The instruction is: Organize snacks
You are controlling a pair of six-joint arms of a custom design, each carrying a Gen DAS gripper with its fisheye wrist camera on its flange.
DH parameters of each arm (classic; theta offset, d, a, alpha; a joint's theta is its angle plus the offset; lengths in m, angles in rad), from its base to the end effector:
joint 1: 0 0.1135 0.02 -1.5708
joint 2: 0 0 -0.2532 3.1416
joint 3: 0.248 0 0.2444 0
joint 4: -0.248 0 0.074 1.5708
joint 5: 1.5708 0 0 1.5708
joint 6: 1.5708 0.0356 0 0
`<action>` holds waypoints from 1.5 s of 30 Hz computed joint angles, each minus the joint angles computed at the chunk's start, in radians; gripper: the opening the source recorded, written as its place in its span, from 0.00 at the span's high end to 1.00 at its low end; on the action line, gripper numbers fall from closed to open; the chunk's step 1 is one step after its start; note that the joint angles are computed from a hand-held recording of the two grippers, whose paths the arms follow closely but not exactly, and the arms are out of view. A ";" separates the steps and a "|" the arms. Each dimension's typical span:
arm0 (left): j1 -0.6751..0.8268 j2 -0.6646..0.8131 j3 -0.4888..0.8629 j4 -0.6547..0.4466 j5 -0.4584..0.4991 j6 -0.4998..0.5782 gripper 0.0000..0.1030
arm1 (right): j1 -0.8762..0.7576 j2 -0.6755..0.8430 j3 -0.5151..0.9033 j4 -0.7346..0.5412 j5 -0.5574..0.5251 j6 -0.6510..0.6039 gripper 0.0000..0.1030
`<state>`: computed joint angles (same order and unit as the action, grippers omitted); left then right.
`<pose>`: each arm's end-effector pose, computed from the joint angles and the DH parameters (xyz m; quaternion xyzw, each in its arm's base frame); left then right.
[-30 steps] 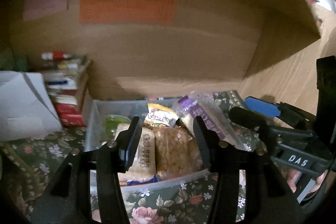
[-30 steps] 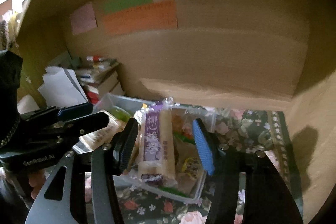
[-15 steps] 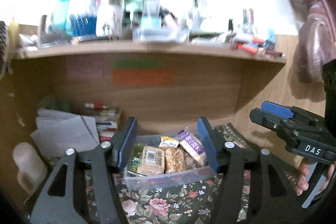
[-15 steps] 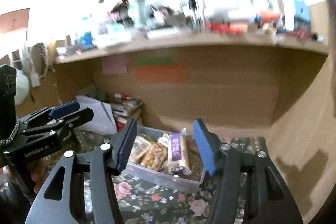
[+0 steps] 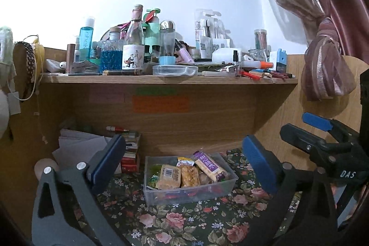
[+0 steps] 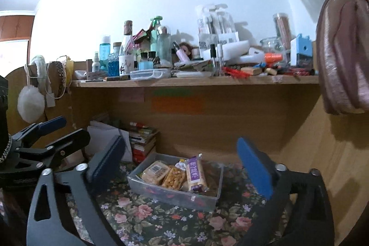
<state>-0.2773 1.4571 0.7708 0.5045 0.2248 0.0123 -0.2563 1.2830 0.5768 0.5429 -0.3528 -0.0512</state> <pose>0.3051 -0.0951 0.2417 0.1812 0.7452 -0.1694 0.6190 0.2675 -0.0574 0.2307 -0.0361 0.7583 0.0347 0.6500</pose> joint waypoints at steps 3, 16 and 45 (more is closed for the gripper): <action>-0.006 -0.017 -0.019 0.006 -0.015 0.002 0.00 | 0.011 -0.029 -0.025 0.004 0.025 -0.005 0.00; 0.000 -0.028 -0.043 0.024 -0.015 0.002 0.00 | 0.025 -0.043 -0.043 0.000 0.047 -0.018 0.00; -0.007 0.009 -0.021 0.026 -0.015 -0.001 0.00 | 0.027 -0.004 -0.026 0.005 0.060 -0.007 0.00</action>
